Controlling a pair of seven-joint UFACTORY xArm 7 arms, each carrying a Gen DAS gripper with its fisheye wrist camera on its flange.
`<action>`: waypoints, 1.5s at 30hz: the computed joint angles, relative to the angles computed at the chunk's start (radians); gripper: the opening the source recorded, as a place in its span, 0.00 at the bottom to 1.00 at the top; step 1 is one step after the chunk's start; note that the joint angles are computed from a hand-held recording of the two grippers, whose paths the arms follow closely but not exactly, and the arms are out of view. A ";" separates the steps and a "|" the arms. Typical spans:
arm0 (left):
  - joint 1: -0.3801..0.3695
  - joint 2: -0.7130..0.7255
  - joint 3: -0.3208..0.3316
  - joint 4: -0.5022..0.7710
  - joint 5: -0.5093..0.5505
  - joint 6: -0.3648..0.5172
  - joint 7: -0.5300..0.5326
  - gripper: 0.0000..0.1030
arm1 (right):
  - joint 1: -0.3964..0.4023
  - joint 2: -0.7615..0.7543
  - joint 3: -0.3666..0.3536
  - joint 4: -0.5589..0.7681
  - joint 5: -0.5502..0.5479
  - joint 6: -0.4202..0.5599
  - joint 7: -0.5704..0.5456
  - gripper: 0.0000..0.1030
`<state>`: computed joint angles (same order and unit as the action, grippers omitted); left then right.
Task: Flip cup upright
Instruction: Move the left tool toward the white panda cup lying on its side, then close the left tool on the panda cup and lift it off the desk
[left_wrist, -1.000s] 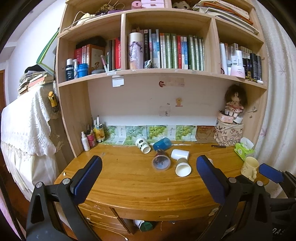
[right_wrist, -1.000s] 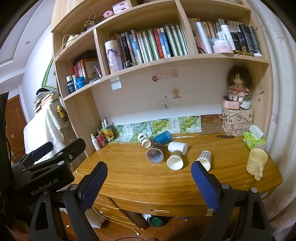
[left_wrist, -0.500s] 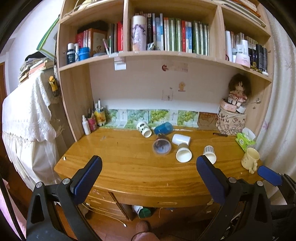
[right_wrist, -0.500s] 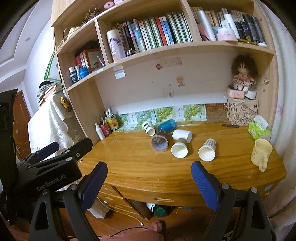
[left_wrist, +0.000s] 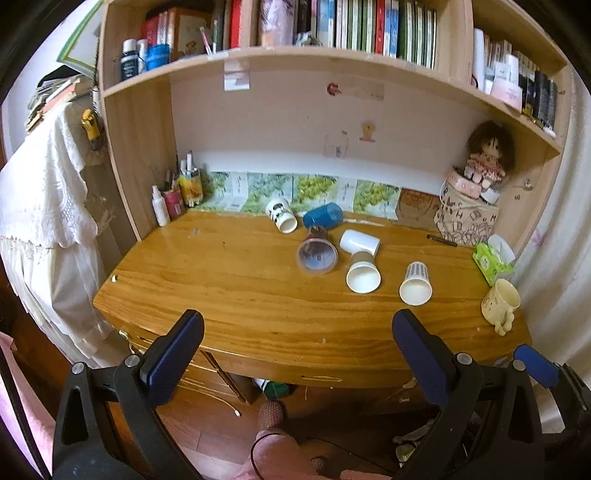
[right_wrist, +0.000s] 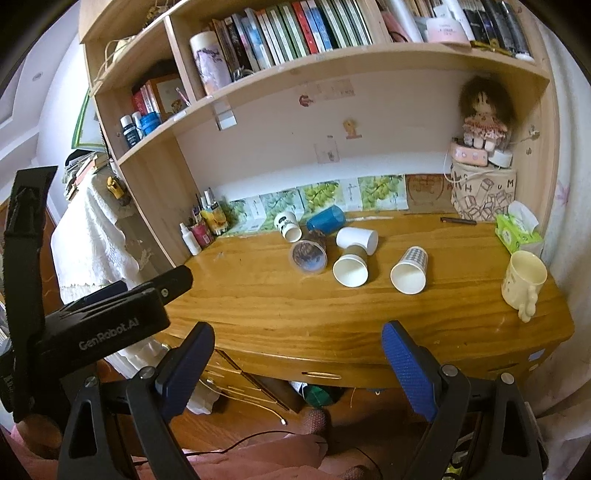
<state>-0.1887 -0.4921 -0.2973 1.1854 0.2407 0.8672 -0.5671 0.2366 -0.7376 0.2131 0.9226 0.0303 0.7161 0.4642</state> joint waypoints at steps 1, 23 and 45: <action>-0.001 0.012 0.000 0.009 -0.002 0.005 0.002 0.99 | 0.001 0.011 -0.006 0.005 0.002 0.006 -0.004 0.90; -0.034 0.389 0.125 0.326 -0.044 0.197 0.037 0.99 | 0.031 0.410 -0.092 0.289 0.120 0.085 -0.135 0.90; 0.069 0.924 0.251 0.995 -0.258 0.393 0.291 0.99 | 0.087 1.175 -0.094 1.229 0.034 0.341 -0.113 0.90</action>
